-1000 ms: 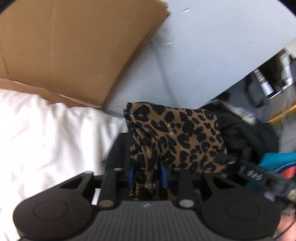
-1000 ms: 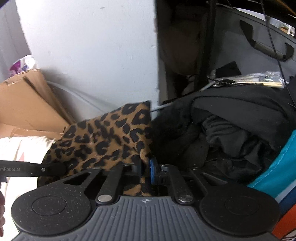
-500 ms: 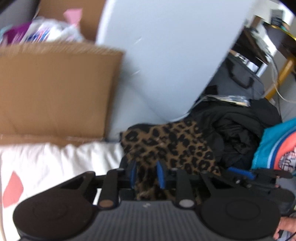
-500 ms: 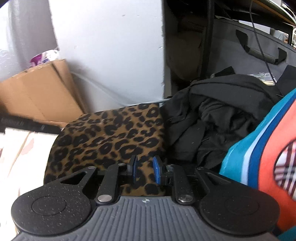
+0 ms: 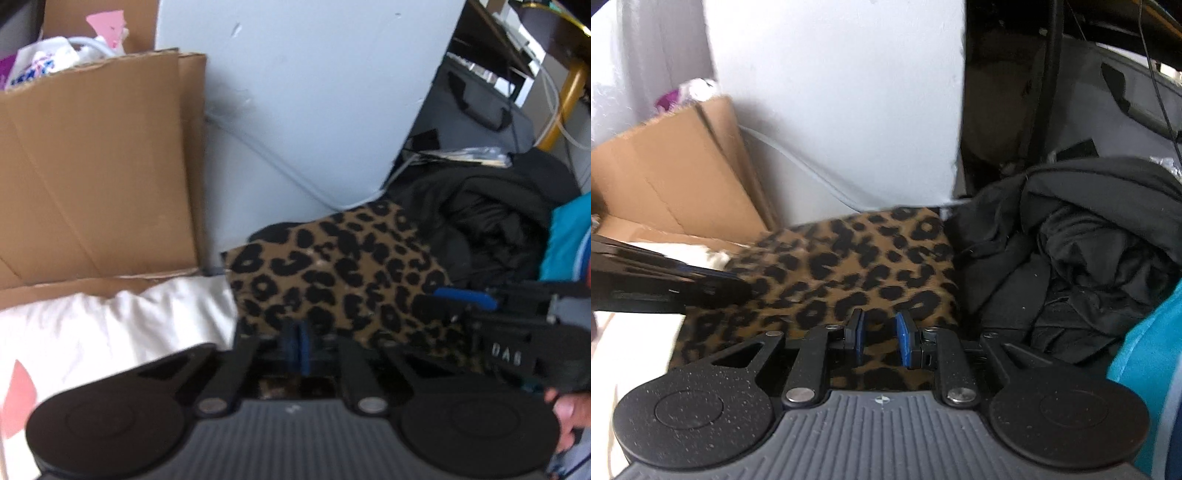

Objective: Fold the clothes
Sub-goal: 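Lower the trousers onto the black clothes with both grippers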

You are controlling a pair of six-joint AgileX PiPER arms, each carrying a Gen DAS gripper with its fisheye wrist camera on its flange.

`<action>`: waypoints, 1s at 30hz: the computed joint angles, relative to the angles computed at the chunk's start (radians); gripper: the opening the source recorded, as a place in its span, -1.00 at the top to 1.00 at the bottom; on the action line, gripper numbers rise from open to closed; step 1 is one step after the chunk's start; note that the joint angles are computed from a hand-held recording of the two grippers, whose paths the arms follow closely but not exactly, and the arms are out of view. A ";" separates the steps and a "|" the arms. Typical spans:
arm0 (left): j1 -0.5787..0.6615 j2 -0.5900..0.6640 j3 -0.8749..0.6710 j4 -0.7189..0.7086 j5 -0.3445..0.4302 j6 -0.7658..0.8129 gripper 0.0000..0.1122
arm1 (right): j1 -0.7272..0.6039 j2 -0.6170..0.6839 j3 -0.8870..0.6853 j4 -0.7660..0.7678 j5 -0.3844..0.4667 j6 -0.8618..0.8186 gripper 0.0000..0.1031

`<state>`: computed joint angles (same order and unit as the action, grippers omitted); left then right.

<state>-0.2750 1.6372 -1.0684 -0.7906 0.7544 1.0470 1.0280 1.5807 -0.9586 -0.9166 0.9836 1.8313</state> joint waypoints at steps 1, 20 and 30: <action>0.002 0.003 0.001 -0.002 0.002 -0.003 0.96 | -0.017 0.001 0.009 0.007 -0.006 -0.003 0.58; 0.074 -0.138 0.130 -0.117 0.060 0.154 0.69 | 0.111 -0.168 0.077 0.004 0.057 0.090 0.37; 0.081 -0.207 0.273 -0.127 -0.033 0.237 0.40 | 0.179 -0.048 0.064 -0.016 -0.004 0.172 0.35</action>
